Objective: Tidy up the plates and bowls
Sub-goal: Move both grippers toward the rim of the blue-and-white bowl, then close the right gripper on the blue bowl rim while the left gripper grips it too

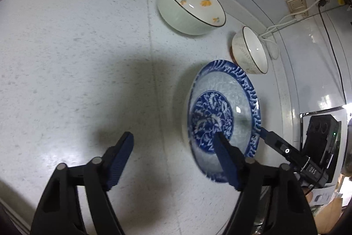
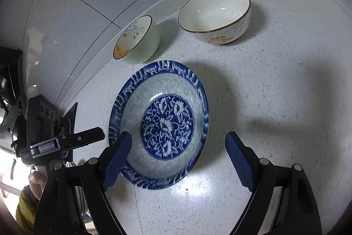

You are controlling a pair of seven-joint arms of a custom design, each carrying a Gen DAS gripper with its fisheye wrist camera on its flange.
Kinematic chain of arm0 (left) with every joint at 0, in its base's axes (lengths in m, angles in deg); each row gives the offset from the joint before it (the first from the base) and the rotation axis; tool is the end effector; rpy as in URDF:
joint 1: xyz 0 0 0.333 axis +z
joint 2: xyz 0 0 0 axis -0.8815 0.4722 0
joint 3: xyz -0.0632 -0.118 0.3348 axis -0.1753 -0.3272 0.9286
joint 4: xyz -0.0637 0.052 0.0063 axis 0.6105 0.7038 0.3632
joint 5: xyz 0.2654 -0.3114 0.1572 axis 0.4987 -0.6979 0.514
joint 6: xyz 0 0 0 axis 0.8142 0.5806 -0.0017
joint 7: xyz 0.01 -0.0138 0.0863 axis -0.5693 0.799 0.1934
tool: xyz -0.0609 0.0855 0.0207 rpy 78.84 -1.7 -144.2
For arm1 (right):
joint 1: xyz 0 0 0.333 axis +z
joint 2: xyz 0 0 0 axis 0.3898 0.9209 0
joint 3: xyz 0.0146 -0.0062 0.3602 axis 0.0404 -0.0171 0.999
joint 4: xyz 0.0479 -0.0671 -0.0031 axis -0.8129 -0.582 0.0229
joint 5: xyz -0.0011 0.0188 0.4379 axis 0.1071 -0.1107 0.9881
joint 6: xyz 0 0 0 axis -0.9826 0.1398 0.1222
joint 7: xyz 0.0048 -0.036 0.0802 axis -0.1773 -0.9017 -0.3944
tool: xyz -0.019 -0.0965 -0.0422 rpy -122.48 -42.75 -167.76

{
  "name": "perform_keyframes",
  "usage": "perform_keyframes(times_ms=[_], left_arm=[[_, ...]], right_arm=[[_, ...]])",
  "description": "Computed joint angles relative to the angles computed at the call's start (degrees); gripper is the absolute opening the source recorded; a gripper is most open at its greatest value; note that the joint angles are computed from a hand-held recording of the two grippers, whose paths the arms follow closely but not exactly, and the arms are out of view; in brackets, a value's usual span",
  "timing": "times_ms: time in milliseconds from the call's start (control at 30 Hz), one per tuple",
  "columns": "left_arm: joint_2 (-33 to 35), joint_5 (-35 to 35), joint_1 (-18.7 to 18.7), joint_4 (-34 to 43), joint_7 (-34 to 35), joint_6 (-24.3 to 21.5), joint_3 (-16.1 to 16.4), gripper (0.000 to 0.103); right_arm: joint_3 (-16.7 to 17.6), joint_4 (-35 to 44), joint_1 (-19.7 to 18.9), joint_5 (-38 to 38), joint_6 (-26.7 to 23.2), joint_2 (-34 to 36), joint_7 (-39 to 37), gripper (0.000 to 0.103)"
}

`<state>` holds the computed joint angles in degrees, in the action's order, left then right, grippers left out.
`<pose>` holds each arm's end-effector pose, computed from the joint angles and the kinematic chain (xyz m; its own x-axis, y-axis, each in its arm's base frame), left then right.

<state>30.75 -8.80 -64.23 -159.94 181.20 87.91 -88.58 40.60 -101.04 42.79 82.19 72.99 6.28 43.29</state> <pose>0.6509 -0.1576 0.4750 0.0186 -0.8571 0.5148 -0.9838 -0.1075 -0.1435 0.6060 0.3215 0.5058 0.0767 -0.8032 -0.5907 -0.9547 0.1117 -0.2758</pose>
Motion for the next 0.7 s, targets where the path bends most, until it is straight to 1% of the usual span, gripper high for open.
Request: perform_keyframes(times_ms=[67,100,133,167,200,233,267,300,333,400,433,467,500,600,700], left_arm=[[1.54,-0.44,-0.19,1.18,-0.36,-0.63,-0.33,0.053],[2.10,-1.09,-0.13,1.61,-0.11,-1.05,-0.57,0.050],[2.88,-1.66,-0.14,2.17,-0.05,-1.43,-0.82,0.043],[3.46,-2.13,-0.14,2.60,0.11,-1.49,-1.05,0.035],[3.90,-2.96,-0.05,2.79,0.56,-1.45,-1.33,0.032],[4.40,-3.46,-0.03,3.06,0.61,-1.45,-1.51,0.028],[4.68,-3.83,0.00,3.17,0.56,-1.38,-1.65,0.024],[5.12,-4.66,0.12,3.33,0.61,-1.30,-1.83,0.022],[5.22,-4.81,0.13,3.24,0.33,-1.19,-1.88,0.021],[5.32,-5.13,0.19,2.88,-0.13,-0.68,-1.92,0.014],[5.20,-6.02,0.41,2.43,0.00,-0.27,-2.02,0.011],[5.03,-7.07,0.68,1.97,0.00,-0.16,-2.09,0.010],[4.73,-7.81,0.92,1.57,0.22,-0.43,-2.14,0.011],[3.21,-6.96,0.85,0.08,0.41,-1.44,-1.86,0.011],[-0.93,-7.62,1.18,-4.00,0.64,-1.93,-0.98,0.011]], right_arm=[[0.00,0.96,-0.27,0.20,-1.12,1.00,-0.59,0.082],[-0.02,1.37,-0.35,0.05,-1.73,1.45,-0.44,0.078],[0.08,1.85,-0.55,0.34,-2.62,1.91,-0.76,0.075],[0.20,2.38,-0.71,0.68,-3.13,2.45,-1.16,0.067],[0.23,2.61,-0.75,0.66,-3.28,2.77,-1.08,0.060],[0.14,2.85,-0.72,0.20,-3.51,3.05,-0.53,0.055],[0.07,3.10,-0.71,-0.33,-3.82,3.26,-0.03,0.045],[-0.04,3.42,-0.64,-1.11,-4.20,3.55,0.74,0.035],[-0.27,3.68,-0.45,-2.35,-4.55,3.80,2.19,0.032],[-0.54,3.86,-0.31,-4.22,-5.17,4.03,4.50,0.019],[-0.57,3.60,-0.30,-4.83,-5.11,3.89,5.16,0.016],[-0.63,3.42,-0.23,-5.59,-5.03,3.77,5.93,0.011],[-0.61,3.32,-0.27,-5.91,-5.24,3.66,6.51,0.009],[-0.29,2.96,-0.02,-7.18,-6.52,2.85,6.85,0.008],[0.33,3.02,0.93,-8.24,-7.52,2.08,6.90,0.009]])
